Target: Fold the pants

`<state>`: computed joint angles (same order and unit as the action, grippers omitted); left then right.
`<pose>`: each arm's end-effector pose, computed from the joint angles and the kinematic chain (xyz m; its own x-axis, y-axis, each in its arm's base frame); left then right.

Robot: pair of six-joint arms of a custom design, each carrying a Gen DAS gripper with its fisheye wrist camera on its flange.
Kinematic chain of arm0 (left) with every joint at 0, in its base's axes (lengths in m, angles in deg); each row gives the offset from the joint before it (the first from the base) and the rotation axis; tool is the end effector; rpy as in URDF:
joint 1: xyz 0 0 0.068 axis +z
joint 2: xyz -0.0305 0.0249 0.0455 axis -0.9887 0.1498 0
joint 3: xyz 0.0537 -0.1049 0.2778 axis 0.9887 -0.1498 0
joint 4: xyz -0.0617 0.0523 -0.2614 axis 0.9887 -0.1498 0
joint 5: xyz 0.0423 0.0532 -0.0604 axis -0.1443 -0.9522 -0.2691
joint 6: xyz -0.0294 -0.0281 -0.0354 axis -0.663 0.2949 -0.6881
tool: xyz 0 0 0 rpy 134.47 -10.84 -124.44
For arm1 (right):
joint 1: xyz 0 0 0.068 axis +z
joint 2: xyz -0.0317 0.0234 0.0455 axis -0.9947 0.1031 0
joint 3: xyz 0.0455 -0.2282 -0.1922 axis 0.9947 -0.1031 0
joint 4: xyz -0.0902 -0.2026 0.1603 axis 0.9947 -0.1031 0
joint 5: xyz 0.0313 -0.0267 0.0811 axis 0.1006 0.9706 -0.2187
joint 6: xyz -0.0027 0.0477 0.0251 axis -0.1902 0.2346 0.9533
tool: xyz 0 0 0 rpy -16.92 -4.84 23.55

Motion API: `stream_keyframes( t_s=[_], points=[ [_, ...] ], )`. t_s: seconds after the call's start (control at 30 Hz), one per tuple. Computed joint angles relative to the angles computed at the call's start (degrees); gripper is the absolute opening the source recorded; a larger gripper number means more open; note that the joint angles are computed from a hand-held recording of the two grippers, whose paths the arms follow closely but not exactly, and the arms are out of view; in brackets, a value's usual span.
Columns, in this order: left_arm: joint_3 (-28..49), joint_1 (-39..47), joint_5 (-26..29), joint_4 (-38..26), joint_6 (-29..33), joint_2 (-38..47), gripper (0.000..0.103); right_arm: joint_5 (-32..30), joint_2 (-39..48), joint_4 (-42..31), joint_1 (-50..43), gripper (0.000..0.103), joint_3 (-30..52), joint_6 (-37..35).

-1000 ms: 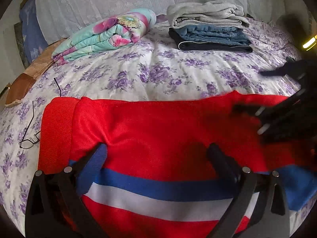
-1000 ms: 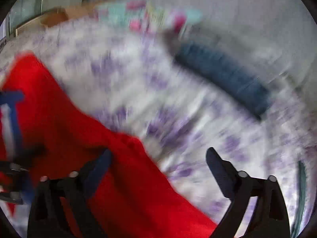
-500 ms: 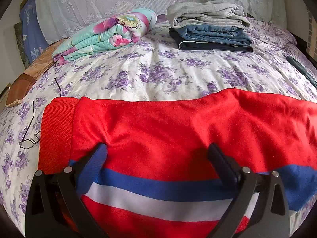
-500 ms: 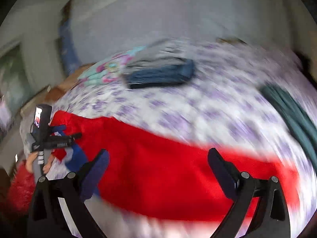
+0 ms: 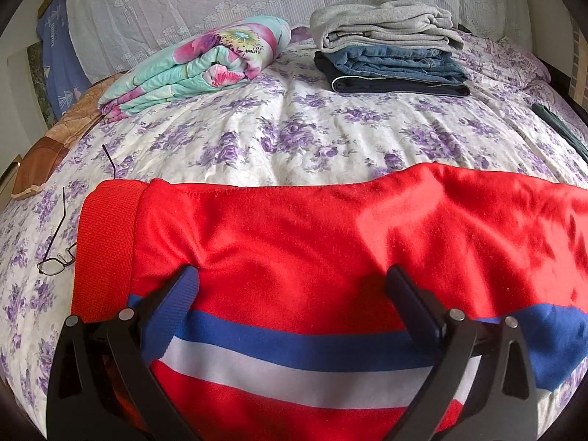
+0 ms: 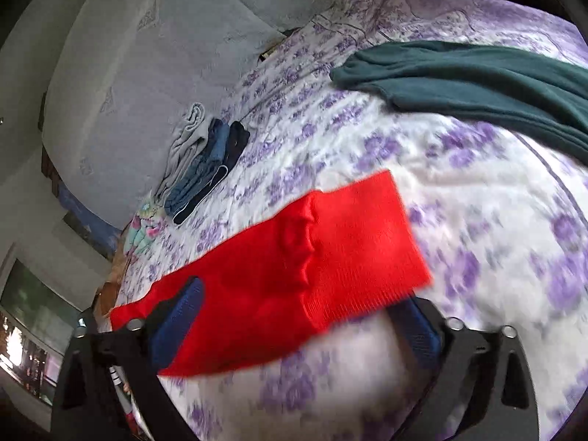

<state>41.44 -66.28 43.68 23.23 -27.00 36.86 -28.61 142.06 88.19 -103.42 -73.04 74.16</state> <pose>0.2399 0.0653 0.0564 -0.7368 -0.0228 -0.6758 -0.1458 0.9813 0.1259 0.2181 -0.0517 0.0725 -0.7336 0.4176 -0.5361 -0.0043 0.7860 0.6182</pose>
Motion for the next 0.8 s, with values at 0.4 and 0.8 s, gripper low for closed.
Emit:
stream_keyframes(
  t_s=[0.4,0.8],
  points=[
    [-0.64,0.63,1.38,0.62,-0.64,-0.59,0.099,21.70,-14.27,3.79,20.71,0.025,-2.22,1.57],
    [-1.35,2.16,4.25,1.68,-1.45,-0.98,0.099,52.64,11.25,-22.84,68.17,0.051,32.32,-14.70]
  ],
)
